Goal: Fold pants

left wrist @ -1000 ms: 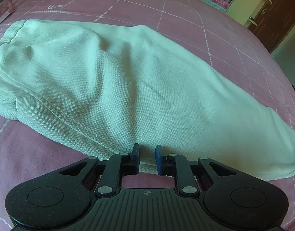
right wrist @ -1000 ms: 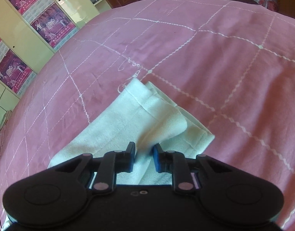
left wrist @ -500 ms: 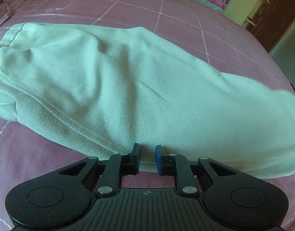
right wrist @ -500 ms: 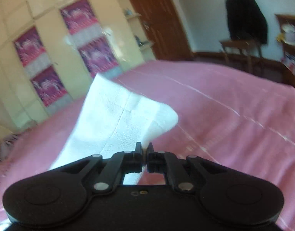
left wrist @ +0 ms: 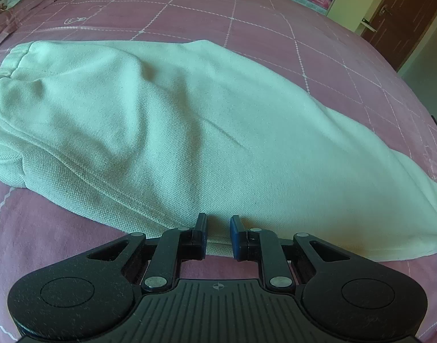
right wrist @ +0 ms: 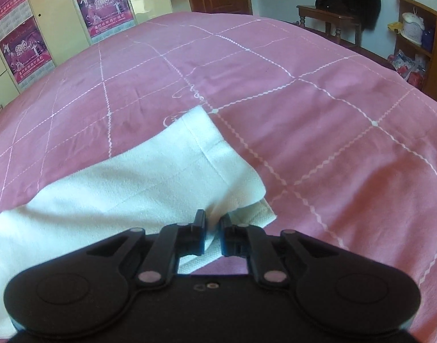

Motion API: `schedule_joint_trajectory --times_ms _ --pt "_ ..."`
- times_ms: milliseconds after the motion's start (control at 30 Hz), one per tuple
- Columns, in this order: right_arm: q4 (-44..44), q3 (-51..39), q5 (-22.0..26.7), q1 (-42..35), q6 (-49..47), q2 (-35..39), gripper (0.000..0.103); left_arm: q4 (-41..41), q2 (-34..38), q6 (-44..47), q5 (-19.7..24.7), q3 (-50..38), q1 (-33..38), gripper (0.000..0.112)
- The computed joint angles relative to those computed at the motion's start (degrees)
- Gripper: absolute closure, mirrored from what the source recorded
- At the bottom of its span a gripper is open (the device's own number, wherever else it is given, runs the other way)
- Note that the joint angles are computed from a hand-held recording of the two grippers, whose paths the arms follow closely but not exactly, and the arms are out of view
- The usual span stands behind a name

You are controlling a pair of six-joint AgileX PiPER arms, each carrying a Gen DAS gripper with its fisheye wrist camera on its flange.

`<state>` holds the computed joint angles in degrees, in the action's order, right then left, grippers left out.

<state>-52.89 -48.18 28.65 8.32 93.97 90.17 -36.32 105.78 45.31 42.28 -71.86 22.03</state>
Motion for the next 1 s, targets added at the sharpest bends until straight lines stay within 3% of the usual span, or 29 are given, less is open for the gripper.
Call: schedule_joint_trajectory --times_ms 67,100,200,267,367,567,667,767,867,900,1000 --pt "3.8 0.8 -2.5 -2.0 -2.8 -1.5 0.092 0.0 0.3 0.0 0.9 -0.7 0.3 0.095" --pt "3.6 1.2 -2.4 -2.2 -1.9 -2.5 0.085 0.1 0.5 -0.2 1.5 -1.1 0.5 0.095" --pt "-1.6 1.8 2.5 0.3 5.2 -5.8 0.085 0.9 0.3 -1.6 2.7 -2.4 0.5 0.095" --pt "-5.5 1.4 2.3 1.9 6.9 -7.2 0.085 0.4 -0.8 -2.0 1.9 -2.1 -0.2 0.095" --pt "-0.9 -4.9 0.0 2.3 -3.4 -4.1 0.084 -1.0 -1.4 -1.9 2.4 -3.1 -3.0 0.095" --pt "14.4 -20.0 -2.7 6.2 -22.6 9.9 0.084 3.4 2.2 -8.4 1.3 -8.6 -15.8 0.095" --pt "18.1 -28.7 -1.0 9.8 -31.5 16.7 0.084 6.5 5.7 -12.5 0.0 -12.8 -20.7 0.095" --pt "27.3 -36.9 0.4 11.0 -44.7 22.9 0.087 10.6 8.7 -16.6 -3.3 -14.4 -23.3 0.095" --pt "25.7 -42.9 6.9 12.0 -49.9 28.5 0.089 6.9 7.4 -10.6 -6.5 -10.1 -22.3 0.095" --pt "22.2 -41.8 7.1 11.7 -48.4 28.5 0.097 5.3 6.3 -7.1 -7.3 -8.1 -21.6 0.095" --pt "16.9 -33.4 2.4 7.0 -40.7 24.0 0.103 -0.2 4.5 0.7 -7.3 -4.4 -18.9 0.095"
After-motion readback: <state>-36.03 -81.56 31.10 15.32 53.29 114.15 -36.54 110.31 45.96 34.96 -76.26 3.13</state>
